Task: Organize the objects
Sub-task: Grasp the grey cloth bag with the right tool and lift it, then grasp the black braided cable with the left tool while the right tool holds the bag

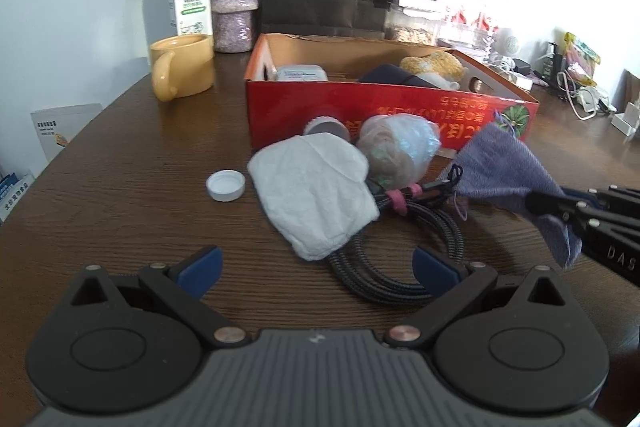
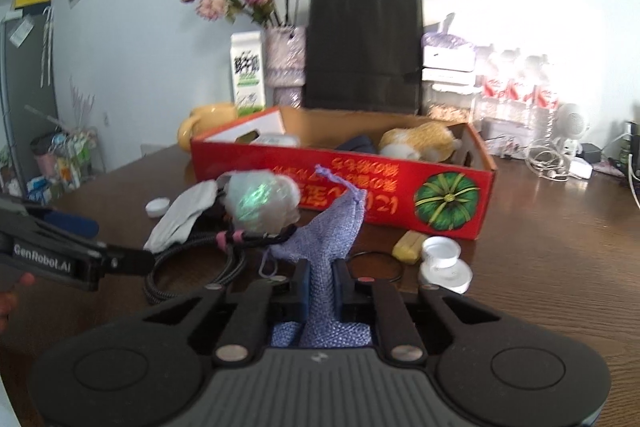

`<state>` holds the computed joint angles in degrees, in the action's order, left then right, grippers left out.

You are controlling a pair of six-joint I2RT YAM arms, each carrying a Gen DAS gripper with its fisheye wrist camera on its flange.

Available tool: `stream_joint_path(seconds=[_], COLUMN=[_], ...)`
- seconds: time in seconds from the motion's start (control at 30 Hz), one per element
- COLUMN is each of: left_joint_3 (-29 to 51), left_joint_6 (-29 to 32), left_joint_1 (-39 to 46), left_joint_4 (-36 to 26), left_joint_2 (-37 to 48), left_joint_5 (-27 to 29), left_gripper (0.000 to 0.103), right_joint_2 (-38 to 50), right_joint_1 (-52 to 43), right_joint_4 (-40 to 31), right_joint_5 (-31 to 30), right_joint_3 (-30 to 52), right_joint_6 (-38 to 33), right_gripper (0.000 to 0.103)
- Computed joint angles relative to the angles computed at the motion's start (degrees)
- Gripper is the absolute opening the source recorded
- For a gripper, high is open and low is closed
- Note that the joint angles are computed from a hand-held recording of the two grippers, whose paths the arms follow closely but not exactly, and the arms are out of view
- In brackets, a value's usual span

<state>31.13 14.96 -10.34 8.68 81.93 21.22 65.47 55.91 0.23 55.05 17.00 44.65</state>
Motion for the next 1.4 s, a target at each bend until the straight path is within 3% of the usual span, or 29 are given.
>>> stream_joint_path(seconds=[0.17,0.77,1.23,1.3,1.33,1.4], left_joint_3=[0.4,3.1,4.8,4.3,3.7,3.7], left_joint_6=[-0.1,-3.7,-7.9,-8.3,-8.3,-8.1], left_joint_1=[-2.2,-10.6,-15.3,-14.9,-14.9,-14.0], left_joint_4=[-1.5,-2.3,2.6,3.8,4.7,4.3], left_joint_2=[0.6,4.8,9.1,9.0,8.7,8.4], left_joint_5=[0.0,-5.6,-12.1,-11.7,-12.1,-10.7], left_gripper=[0.103,0.103,0.103,0.099,0.092,0.092], right_joint_2=[-2.8,-6.3,-6.0,-6.1,-6.1,-6.1], right_joint_1=[1.4,3.0,3.5,3.4,3.4,3.4], right_joint_4=[-0.1,-1.6,-1.1,-1.0,-1.0,-1.0], right_joint_5=[3.5,6.0,6.2,6.1,6.1,6.1], right_joint_3=[-1.8,-3.5,-3.6,-3.6,-3.6,-3.6], right_joint_6=[0.7,2.3,2.3,2.1,2.1,2.1], right_gripper=[0.009,0.009,0.009,0.009,0.009,0.009])
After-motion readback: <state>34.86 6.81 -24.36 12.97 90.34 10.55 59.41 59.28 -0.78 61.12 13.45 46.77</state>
